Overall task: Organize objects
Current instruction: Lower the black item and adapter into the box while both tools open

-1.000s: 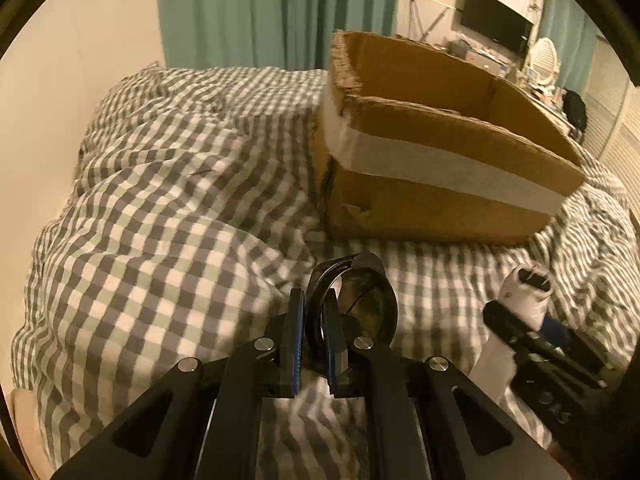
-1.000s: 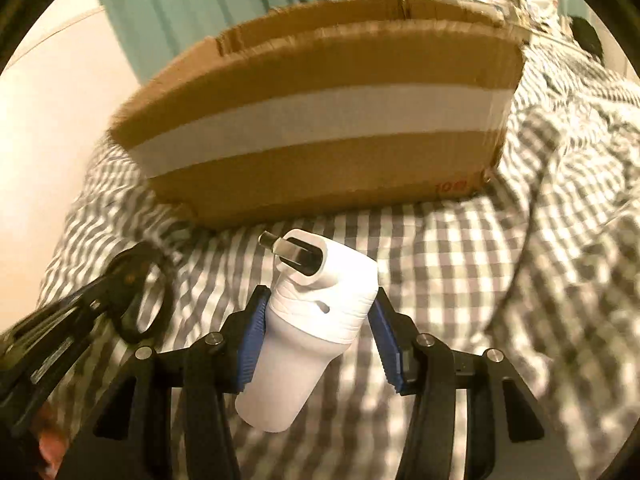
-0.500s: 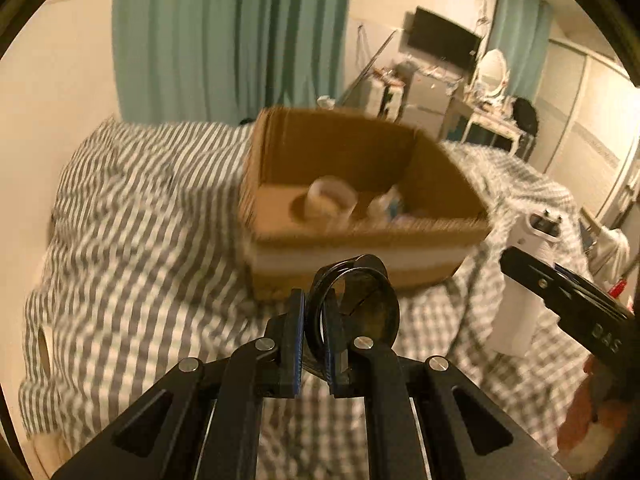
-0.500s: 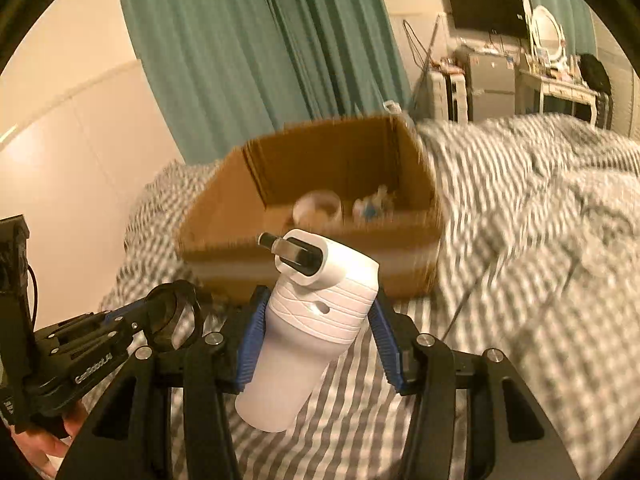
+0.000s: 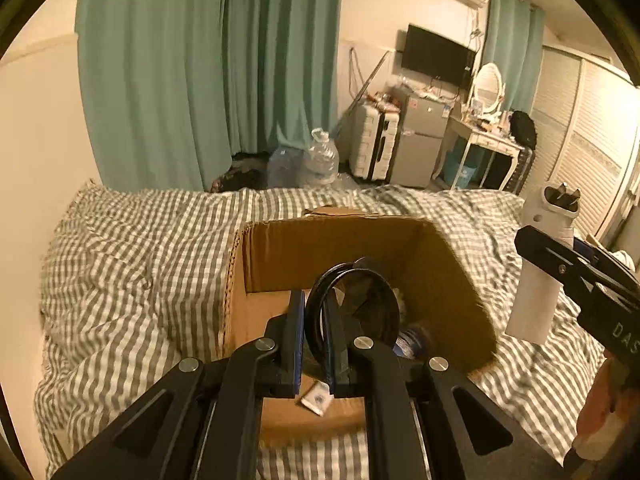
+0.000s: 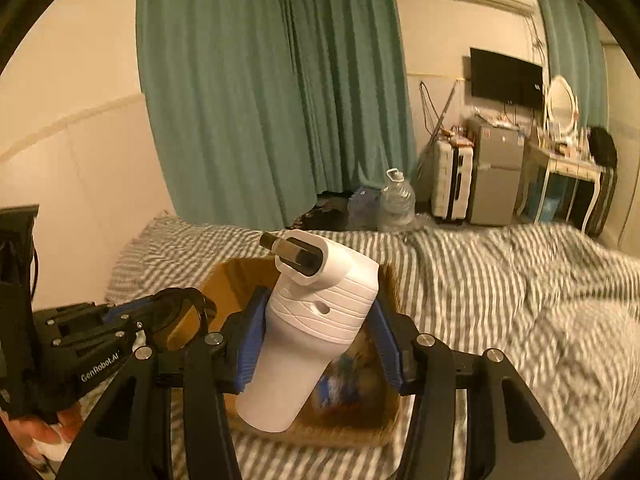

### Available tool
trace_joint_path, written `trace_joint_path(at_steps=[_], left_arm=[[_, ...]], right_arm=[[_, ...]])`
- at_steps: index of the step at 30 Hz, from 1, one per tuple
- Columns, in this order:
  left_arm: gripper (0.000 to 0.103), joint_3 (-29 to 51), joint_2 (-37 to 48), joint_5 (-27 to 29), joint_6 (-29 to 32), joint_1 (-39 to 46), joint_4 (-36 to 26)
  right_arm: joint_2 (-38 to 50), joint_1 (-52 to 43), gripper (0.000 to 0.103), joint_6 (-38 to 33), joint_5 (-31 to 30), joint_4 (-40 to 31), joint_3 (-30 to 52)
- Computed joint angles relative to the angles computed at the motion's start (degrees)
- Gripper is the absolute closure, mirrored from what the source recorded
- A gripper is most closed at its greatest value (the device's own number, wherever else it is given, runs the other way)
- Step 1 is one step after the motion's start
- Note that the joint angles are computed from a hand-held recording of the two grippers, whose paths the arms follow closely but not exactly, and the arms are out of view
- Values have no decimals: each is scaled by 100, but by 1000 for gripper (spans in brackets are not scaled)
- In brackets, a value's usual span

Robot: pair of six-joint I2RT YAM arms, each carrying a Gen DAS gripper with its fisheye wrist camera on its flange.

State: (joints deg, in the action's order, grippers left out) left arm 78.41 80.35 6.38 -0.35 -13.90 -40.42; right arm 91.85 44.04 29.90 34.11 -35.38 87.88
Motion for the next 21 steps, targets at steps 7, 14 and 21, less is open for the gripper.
trace_joint_path(at_steps=[7, 14, 21], left_arm=[[95, 355, 1413, -341, 230, 41, 341], [95, 193, 1863, -518, 291, -63, 697], [89, -40, 1655, -582, 325, -217, 881]], right_arm=[[1514, -791, 54, -624, -1324, -105, 856], [2201, -1131, 53, -481, -2010, 195, 894], [2007, -1216, 44, -262, -2392, 677, 434]])
